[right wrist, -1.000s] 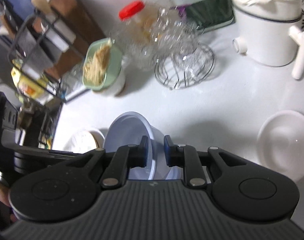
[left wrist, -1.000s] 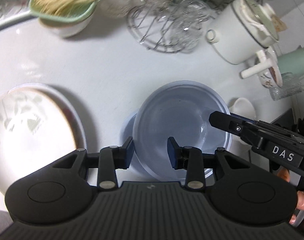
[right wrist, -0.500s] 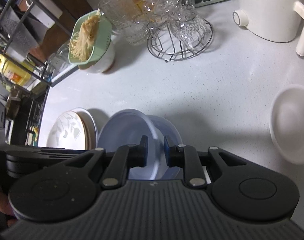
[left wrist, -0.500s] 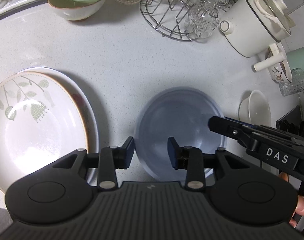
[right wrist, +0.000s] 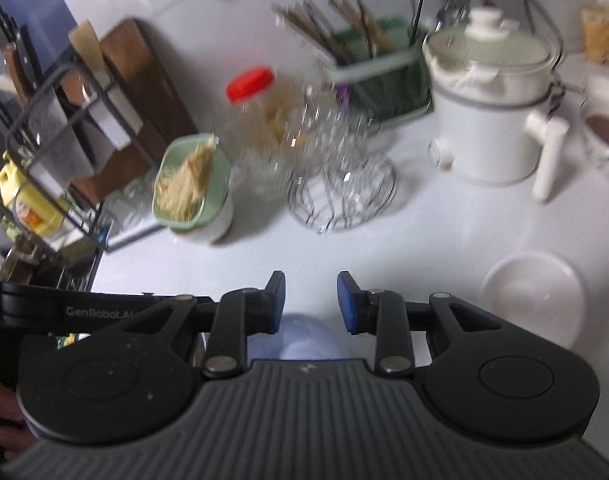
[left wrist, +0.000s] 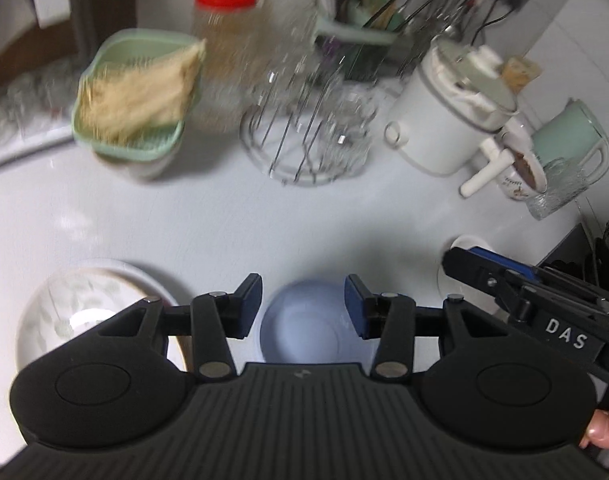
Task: Organize plates and bowls
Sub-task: 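Open both grippers to release the nested blue bowl, then move both grippers to the rim of the white ceramic bowl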
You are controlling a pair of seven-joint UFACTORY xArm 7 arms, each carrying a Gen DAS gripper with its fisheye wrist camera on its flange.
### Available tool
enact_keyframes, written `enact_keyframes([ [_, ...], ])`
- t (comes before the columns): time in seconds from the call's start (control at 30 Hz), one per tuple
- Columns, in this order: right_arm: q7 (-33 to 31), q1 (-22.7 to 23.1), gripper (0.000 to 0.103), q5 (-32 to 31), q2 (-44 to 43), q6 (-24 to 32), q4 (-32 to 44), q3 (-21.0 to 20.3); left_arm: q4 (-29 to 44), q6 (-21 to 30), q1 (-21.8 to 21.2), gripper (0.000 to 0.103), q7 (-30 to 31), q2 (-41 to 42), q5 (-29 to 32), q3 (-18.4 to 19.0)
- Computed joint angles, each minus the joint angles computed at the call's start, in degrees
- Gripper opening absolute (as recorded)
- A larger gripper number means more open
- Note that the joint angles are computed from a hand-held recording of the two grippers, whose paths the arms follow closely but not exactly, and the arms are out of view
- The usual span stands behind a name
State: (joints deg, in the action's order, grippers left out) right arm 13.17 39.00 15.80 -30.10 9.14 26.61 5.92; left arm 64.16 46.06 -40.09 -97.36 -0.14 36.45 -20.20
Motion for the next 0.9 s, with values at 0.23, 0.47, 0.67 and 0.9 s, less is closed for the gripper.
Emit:
enact_keyframes([
  [0.23,5.66,-7.63,0.033,-5.52,-7.08,-0.46,-3.21,4.96,7.68,4.86,-3.04,0.060,1.27,4.38,7.77,0.08],
  [0.47,10.82,-14.61,0.033,-11.44,-12.52,0.26,-5.80,8.30,13.19,7.24,-6.13,0.084,3.74,8.72,9.79,2.07],
  [0.67,11.81,-18.90,0.052,-16.38,-16.32,2.05,-7.00,8.56,18.78,6.93,-8.73,0.094,5.88,14.16,11.11,4.72],
  [0.9,13.68,-24.63,0.084,-18.79,-16.64,2.40,-8.27,7.97,29.26,10.05,-13.25,0.095,12.56,22.42,12.13,8.62],
])
